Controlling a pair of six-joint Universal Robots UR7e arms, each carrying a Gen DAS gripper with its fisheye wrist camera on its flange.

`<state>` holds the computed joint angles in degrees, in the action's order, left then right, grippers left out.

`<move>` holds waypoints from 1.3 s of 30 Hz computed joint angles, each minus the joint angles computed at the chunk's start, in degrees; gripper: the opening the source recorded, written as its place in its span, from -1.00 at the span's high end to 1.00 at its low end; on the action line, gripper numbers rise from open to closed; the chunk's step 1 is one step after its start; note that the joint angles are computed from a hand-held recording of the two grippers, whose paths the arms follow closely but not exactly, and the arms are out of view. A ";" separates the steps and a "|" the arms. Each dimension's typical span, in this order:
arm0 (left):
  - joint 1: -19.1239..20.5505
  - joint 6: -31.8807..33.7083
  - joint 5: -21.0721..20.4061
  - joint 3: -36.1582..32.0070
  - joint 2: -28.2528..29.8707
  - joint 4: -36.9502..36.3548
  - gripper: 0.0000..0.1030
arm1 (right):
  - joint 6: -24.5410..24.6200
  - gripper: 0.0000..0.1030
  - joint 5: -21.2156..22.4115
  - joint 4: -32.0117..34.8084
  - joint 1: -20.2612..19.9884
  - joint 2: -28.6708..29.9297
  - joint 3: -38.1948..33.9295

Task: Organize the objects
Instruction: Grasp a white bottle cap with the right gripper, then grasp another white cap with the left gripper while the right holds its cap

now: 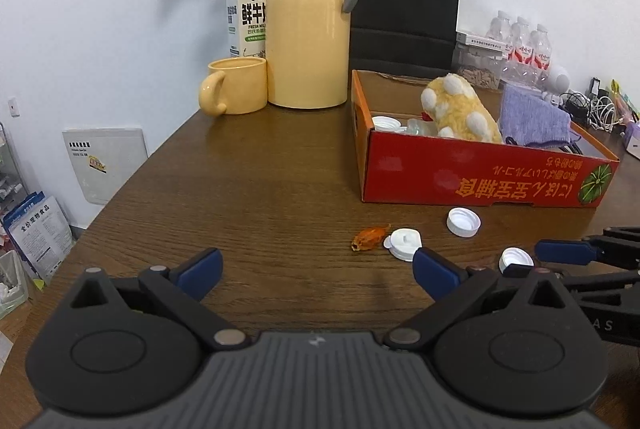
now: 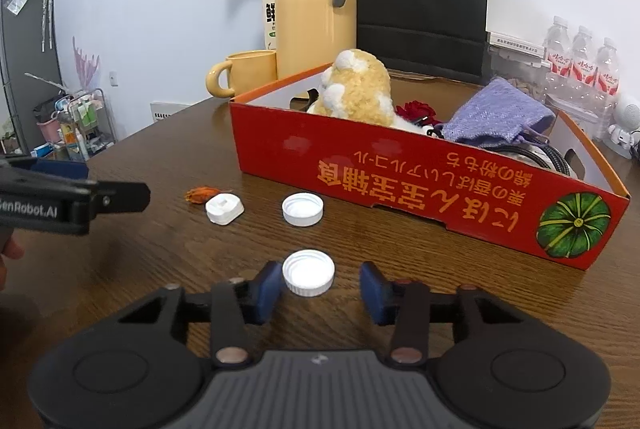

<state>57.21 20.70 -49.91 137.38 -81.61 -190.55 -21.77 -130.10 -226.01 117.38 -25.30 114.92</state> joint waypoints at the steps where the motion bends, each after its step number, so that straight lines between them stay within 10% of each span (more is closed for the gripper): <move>1: 0.19 -0.07 -0.22 -0.11 0.07 0.23 -1.00 | 0.07 0.25 0.00 0.41 -0.06 0.03 -0.13; 12: 0.21 0.25 -0.62 -0.39 1.25 1.11 -1.00 | -1.96 0.47 0.03 -1.63 0.35 0.78 -0.37; 24: -0.51 -0.85 -1.88 -0.25 2.39 2.49 -1.00 | -8.92 0.47 -1.84 -17.81 1.42 3.89 -0.95; 29: -0.66 -2.27 -2.95 -0.48 3.04 3.35 -0.42 | -9.85 0.47 -1.41 -19.92 1.21 3.86 -0.49; 39: -0.02 -4.40 -4.01 -4.48 6.77 7.57 0.03 | -10.40 0.47 -0.76 -20.96 1.28 4.07 -0.21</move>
